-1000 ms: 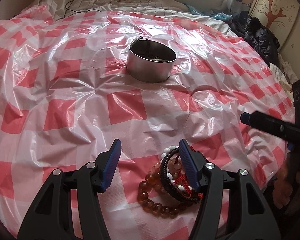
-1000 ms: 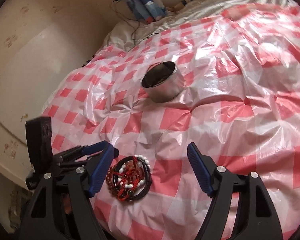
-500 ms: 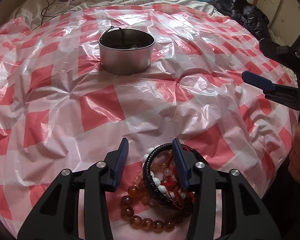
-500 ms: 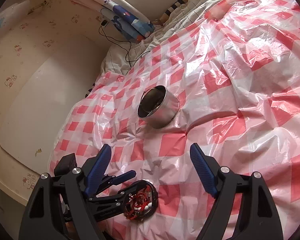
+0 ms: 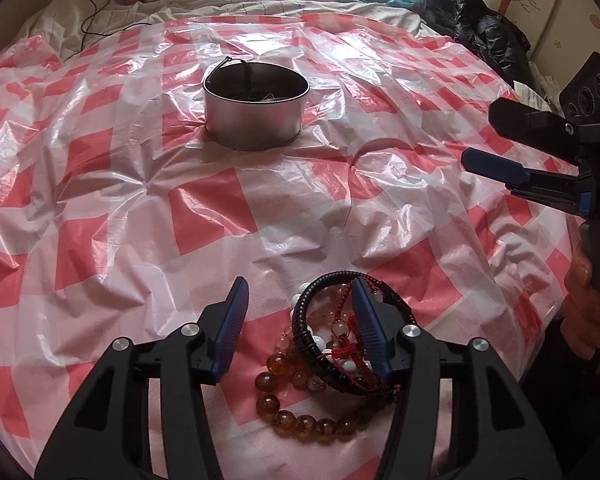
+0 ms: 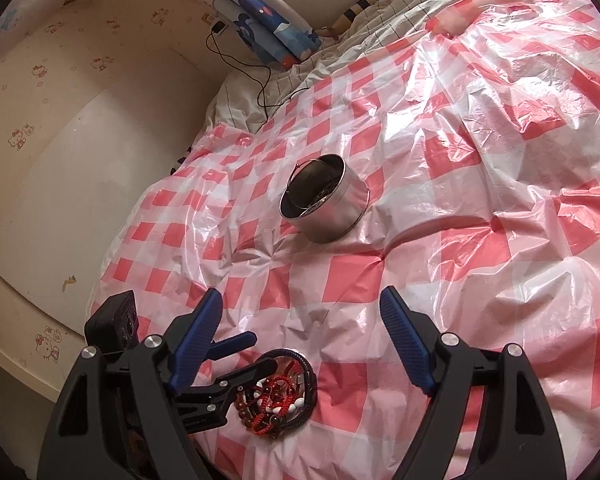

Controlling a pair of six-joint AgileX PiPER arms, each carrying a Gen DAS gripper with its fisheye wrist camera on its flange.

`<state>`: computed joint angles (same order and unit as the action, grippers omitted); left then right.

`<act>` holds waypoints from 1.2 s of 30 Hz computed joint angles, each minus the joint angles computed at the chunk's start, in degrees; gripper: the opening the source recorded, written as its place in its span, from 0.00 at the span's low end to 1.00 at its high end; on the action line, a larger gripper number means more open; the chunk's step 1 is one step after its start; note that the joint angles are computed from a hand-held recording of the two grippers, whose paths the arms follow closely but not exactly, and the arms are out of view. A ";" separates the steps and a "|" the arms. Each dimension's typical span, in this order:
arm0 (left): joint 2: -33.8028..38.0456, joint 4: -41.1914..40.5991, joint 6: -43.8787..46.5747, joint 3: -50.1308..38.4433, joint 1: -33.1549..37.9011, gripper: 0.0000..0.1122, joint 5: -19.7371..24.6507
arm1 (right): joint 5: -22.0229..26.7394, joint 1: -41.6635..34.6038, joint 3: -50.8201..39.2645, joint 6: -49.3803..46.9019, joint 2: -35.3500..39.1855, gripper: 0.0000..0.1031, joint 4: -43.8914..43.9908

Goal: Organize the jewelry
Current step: 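Grasp the black braided bracelet with the left gripper and lift it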

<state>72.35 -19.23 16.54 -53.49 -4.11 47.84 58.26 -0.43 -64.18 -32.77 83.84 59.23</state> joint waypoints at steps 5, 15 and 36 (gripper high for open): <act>0.63 -1.45 1.95 -0.09 -0.49 0.09 1.73 | 0.97 -0.09 0.25 -0.15 -1.35 0.75 -1.17; -0.27 -15.66 9.37 -0.18 13.22 0.07 6.61 | 2.52 2.43 0.90 0.42 -3.58 0.75 -7.44; 1.30 -24.84 12.96 -1.79 25.31 0.07 9.99 | -14.93 30.28 2.22 7.63 -2.09 0.75 -29.46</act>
